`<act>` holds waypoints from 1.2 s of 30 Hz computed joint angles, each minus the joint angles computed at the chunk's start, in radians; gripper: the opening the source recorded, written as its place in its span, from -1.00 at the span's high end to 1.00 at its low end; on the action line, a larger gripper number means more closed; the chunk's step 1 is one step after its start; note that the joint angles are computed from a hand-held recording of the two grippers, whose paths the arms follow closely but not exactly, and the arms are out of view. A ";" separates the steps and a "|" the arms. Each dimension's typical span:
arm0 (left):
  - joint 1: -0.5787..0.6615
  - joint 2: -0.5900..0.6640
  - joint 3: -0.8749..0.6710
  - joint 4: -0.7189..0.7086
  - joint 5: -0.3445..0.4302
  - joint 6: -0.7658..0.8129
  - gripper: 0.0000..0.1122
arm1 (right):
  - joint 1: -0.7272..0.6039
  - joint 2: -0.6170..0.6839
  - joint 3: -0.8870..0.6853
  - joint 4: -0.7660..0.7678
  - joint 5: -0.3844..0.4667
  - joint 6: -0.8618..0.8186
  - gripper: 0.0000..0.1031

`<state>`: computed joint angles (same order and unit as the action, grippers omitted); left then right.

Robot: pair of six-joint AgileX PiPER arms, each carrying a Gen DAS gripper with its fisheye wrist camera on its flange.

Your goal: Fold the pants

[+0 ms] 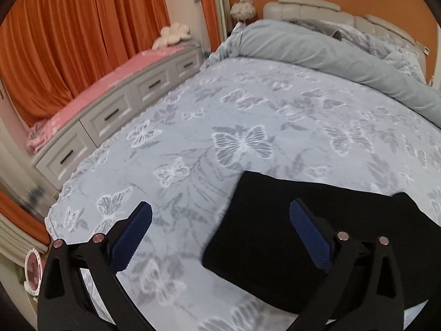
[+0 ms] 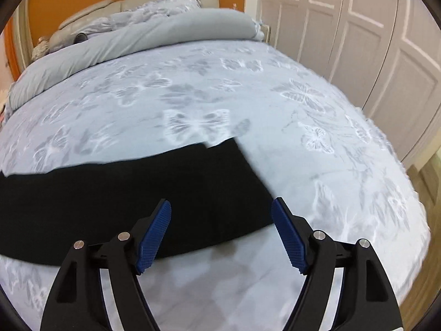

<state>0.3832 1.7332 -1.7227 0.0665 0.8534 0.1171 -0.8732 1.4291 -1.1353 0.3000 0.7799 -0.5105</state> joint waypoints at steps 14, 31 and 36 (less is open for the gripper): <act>-0.458 -0.163 0.336 0.311 -0.085 -0.411 -0.75 | -0.025 0.249 -0.194 0.063 0.035 -0.180 0.86; -0.456 -0.141 0.428 0.339 -0.129 -0.469 -0.75 | -0.110 0.213 -0.041 0.228 0.039 -0.225 -0.26; -0.419 -0.140 0.445 0.299 -0.156 -0.412 -0.75 | -0.072 0.213 -0.089 0.202 0.114 -0.114 0.66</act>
